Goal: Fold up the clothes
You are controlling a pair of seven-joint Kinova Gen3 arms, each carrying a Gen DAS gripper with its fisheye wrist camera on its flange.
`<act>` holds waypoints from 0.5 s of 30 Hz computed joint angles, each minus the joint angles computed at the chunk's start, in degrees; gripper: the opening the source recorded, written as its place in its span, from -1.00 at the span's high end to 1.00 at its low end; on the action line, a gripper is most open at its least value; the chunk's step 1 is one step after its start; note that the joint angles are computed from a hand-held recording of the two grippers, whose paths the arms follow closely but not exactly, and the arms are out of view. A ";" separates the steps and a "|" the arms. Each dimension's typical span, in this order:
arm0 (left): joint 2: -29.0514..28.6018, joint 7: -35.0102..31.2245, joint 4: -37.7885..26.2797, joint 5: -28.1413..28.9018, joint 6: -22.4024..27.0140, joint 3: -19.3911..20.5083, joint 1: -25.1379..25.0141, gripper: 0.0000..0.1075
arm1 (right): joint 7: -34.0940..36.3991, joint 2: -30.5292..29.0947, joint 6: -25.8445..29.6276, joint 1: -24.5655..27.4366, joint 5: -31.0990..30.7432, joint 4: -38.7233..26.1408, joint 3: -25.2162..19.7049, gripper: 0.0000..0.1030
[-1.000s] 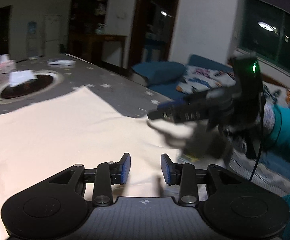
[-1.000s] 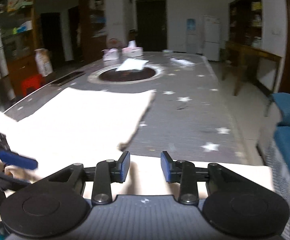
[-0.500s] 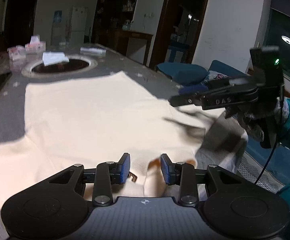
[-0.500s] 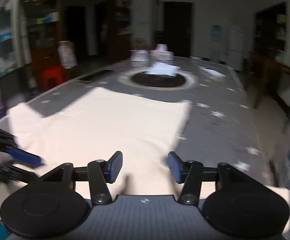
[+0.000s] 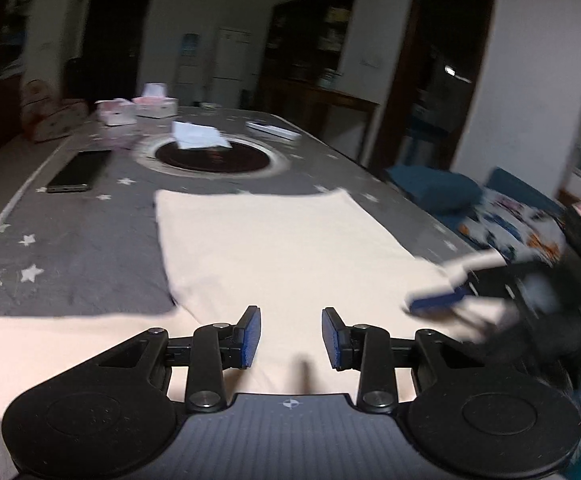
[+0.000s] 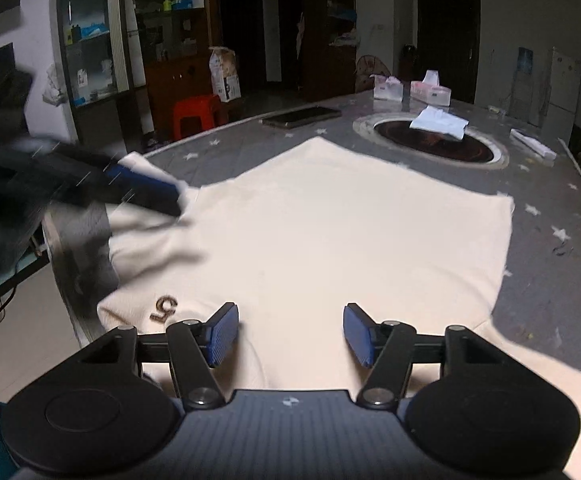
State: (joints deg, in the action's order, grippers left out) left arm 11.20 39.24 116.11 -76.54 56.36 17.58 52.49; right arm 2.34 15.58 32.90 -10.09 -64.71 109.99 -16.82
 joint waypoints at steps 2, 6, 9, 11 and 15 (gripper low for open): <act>0.92 0.82 -0.57 -0.70 -0.42 -1.00 -1.10 0.33 | 0.11 0.10 -0.17 0.08 -0.47 0.51 -0.07 -0.23; 2.47 1.64 -1.29 0.98 -1.29 -2.63 -3.13 0.34 | 0.24 0.09 0.03 0.24 -1.18 0.92 0.07 -0.28; 2.83 3.29 -0.70 3.40 -0.92 -3.28 -2.84 0.38 | 1.03 -0.06 -0.19 0.09 -1.32 1.28 0.06 -0.40; 2.19 5.41 0.47 2.82 0.29 -3.06 -1.69 0.38 | 1.62 -0.10 -0.48 -0.08 -1.43 1.41 0.01 -0.43; 1.31 8.63 1.69 2.90 4.46 -1.62 0.38 0.35 | 1.13 0.27 0.06 -0.14 -1.34 1.05 0.17 -0.60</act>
